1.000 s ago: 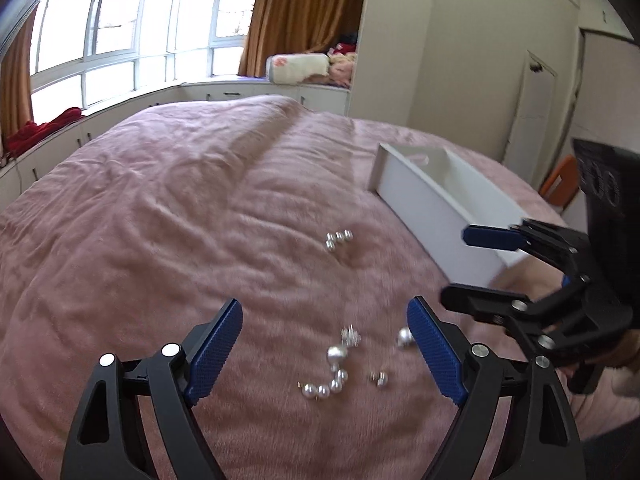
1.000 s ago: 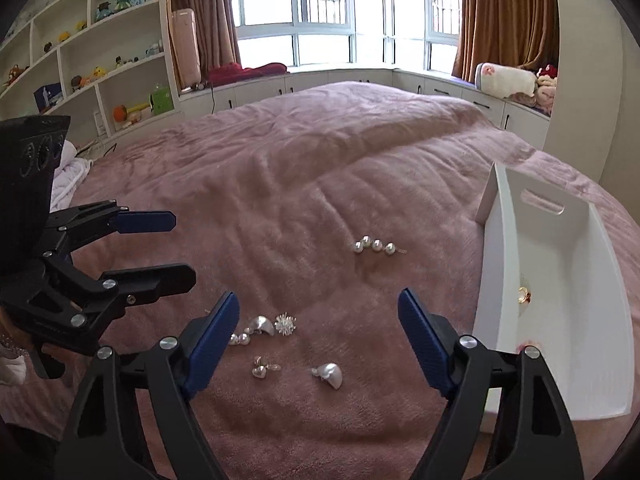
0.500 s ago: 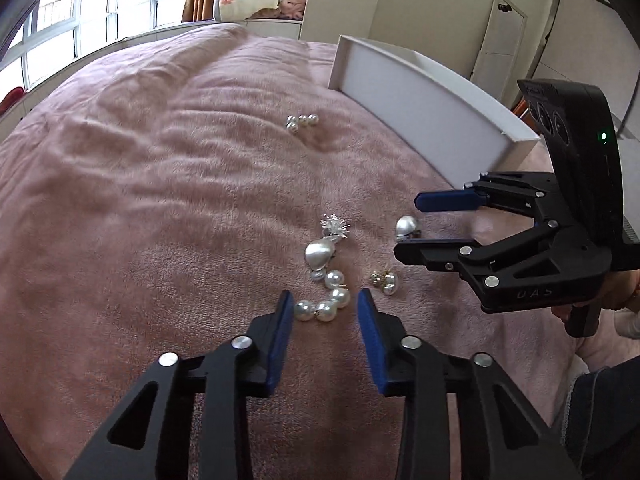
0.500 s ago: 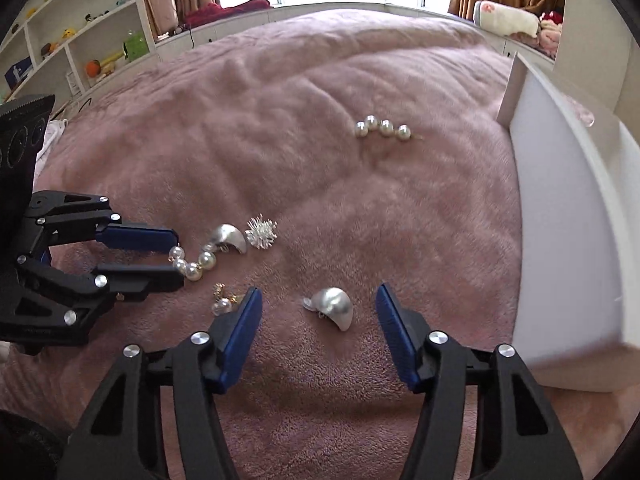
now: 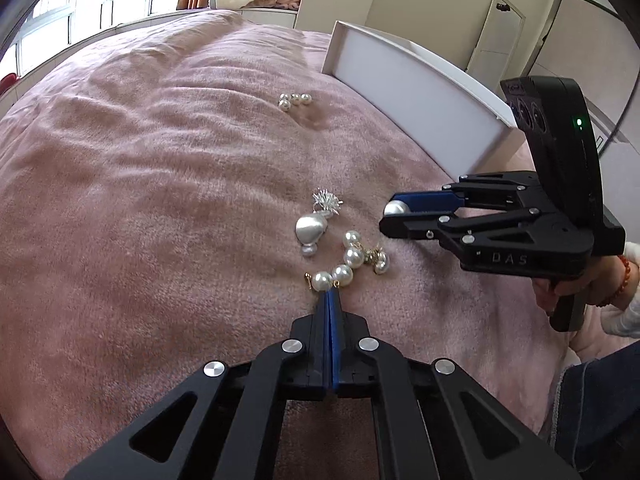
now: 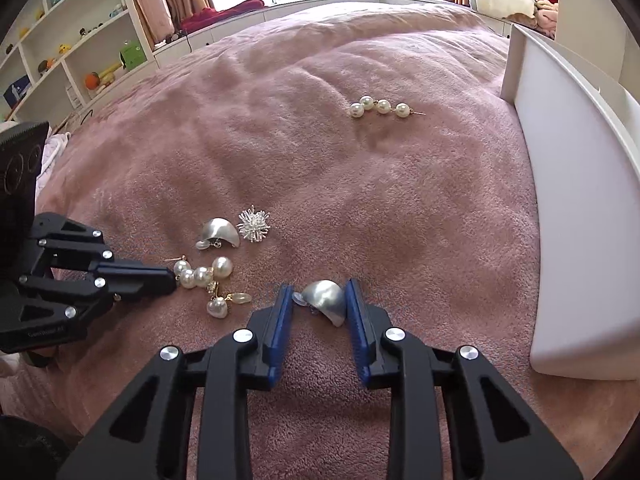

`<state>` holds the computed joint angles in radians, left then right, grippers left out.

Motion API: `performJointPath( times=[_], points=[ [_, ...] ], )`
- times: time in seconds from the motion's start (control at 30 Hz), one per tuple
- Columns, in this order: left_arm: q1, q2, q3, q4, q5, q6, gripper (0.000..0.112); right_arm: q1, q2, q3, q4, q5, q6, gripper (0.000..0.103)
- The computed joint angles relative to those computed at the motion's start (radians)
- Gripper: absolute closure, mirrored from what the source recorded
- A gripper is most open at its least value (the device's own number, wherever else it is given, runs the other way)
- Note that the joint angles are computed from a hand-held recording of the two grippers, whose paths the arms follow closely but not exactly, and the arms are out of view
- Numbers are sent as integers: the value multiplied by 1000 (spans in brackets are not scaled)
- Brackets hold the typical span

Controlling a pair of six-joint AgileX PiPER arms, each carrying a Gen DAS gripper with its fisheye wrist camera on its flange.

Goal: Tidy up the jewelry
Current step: 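Grasp the pearl earring with left tool while right tool grasps silver shell earring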

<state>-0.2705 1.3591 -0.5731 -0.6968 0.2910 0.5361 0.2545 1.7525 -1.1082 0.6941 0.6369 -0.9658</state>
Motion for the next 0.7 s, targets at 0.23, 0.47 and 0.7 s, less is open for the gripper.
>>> performJointPath(
  times=[0.23, 0.47, 0.7],
  points=[
    [-37, -57, -7, 178, -1, -210, 71, -18, 6, -11, 18, 32, -17, 75],
    [-60, 30, -81, 330, -3, -387, 58, -29, 8, -13, 36, 52, -36, 75],
    [-85, 95, -109, 368, -14, -408, 85, -36, 14, -20, 39, 68, -50, 75]
  ],
)
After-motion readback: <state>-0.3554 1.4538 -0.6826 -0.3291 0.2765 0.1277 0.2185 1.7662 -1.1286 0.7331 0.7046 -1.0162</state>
